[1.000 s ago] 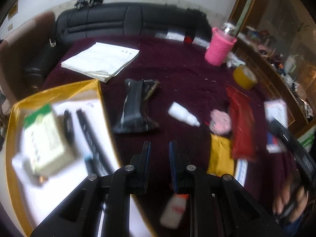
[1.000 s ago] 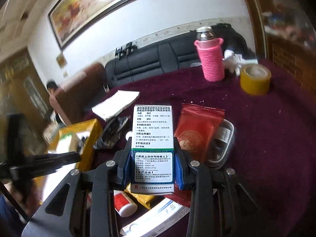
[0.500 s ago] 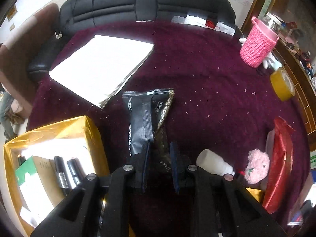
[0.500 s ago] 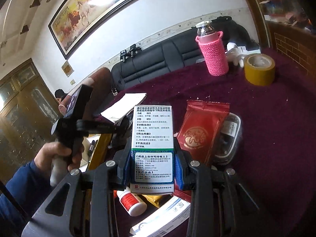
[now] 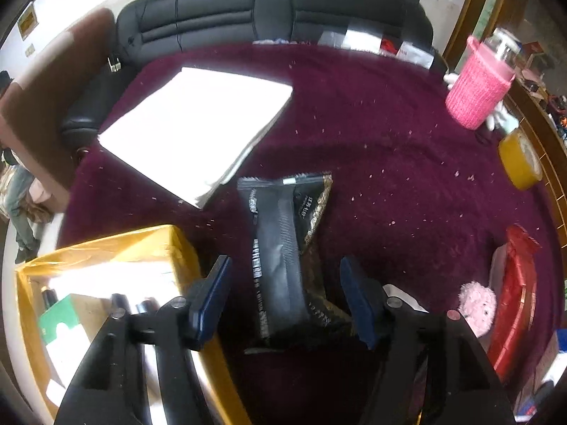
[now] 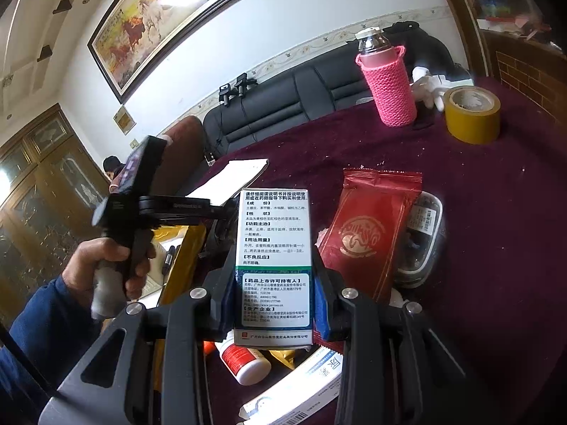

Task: Organize objects
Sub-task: 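Grasp the white medicine box with the right gripper while the left gripper grasps the black pouch, then carry the medicine box and black pouch to the tray and open both grippers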

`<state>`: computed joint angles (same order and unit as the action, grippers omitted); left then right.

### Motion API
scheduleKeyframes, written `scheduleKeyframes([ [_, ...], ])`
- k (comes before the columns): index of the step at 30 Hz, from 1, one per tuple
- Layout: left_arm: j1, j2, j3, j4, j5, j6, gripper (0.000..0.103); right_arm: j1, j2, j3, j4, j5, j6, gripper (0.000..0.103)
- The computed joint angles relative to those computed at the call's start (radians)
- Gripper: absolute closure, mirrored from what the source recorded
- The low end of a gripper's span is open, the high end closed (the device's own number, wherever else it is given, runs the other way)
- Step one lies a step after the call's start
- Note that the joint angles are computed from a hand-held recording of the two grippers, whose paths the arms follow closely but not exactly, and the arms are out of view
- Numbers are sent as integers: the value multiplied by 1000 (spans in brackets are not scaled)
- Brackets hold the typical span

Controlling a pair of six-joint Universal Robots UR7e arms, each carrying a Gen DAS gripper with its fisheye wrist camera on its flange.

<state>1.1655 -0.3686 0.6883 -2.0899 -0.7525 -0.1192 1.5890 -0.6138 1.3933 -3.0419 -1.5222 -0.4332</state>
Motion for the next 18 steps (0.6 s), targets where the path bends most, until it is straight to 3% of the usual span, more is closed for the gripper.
scheduleKeyframes([
  [4,15,64,-99,87,9,-67,47,-1,1,-3,3,-3,6,71],
  [6,20,84,-125,120,17,-104,55,-2,1,-4,7,-1,9,71],
  [7,13,81,-95,77,59,-75,58,-2,2,-4,6,-3,9,71],
  [8,10,70,-61,35,61,-53,63,-2,2,-5,6,-3,9,71],
  [10,7,49,-18,12,49,-64,65,-1,3,-6,6,-5,7,71],
  [12,-3,12,76,-84,71,-37,77,-1,3,-7,9,-5,6,71],
  [15,-11,-45,177,-159,38,-37,84,0,2,-2,3,-7,0,71],
  [18,-22,-105,290,-239,18,-24,84,3,1,3,-9,-13,-9,71],
])
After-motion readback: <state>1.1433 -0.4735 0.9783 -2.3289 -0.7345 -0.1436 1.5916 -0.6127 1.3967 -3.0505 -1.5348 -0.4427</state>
